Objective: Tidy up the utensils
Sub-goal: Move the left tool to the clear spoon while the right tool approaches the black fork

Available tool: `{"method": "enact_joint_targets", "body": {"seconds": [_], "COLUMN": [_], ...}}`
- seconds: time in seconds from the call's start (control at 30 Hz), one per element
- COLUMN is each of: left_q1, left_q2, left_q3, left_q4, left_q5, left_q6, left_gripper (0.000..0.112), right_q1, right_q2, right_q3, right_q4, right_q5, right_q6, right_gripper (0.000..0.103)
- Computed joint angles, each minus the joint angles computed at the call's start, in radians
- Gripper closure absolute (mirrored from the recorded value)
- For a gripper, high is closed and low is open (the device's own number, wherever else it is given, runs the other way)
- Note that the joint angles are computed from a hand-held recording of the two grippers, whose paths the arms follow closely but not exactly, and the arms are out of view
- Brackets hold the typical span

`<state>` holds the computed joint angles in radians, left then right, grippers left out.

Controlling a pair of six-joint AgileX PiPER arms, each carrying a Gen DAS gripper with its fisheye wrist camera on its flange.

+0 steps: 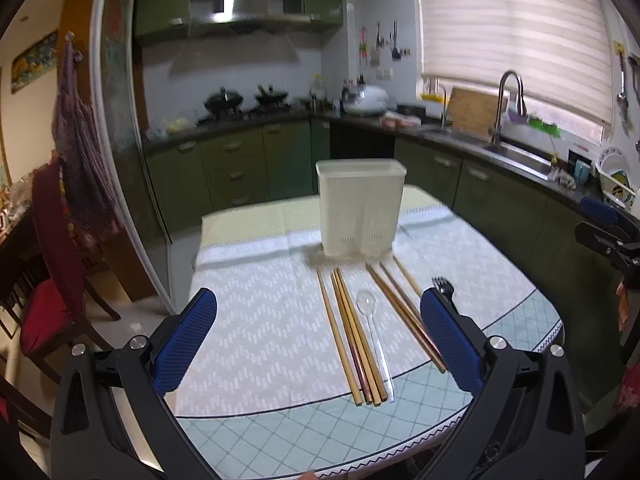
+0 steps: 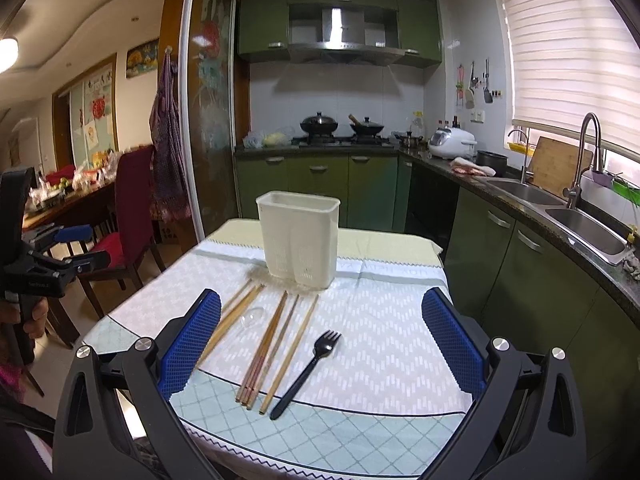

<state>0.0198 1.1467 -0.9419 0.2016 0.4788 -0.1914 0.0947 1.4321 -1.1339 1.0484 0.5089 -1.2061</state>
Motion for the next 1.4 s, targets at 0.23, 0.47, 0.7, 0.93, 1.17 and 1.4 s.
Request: {"method": "enact_joint_targets", "body": {"seconds": [0.23,0.47,0.7,0.93,1.17,1.4], "left_q1": [-0.01,-0.005,0.001,-0.031,-0.065,-0.083], "left_q2": [0.294,0.598,0.833,0.942,1.029,1.108], "left_q3": [-0.221,-0.501,-0.739,-0.852,-0.957,-1.059], "left_q4": [-0.073,-0.316,-0.383,-0.333,-0.272,-0.241], "left_q5": [0.151,0.338,0.493,0.547,0.613,0.657], "left_q6": [0.068,0.207,0.204,0.173,0.14,0.104], "left_gripper": [0.015,0.015,0.042,0.065,0.081,0.1], "right_q1": [0.071,0.085,0.077,0.066,0.065,0.096], "right_q2": [0.188,0.389,0.422,0.431,0.423,0.462], "right_q3": [-0.204,-0.444,-0.492,-0.503,-0.494,-0.543], "right_q4": [-0.445,-0.62,-0.658,-0.658,-0.648,-0.742], "right_q5": [0.036,0.192,0.2,0.215,0.211,0.24], "right_q6": [0.44,0.694,0.759,0.753,0.734,0.804], "right_gripper": [0.004,0.004,0.004,0.004,0.004,0.004]}}
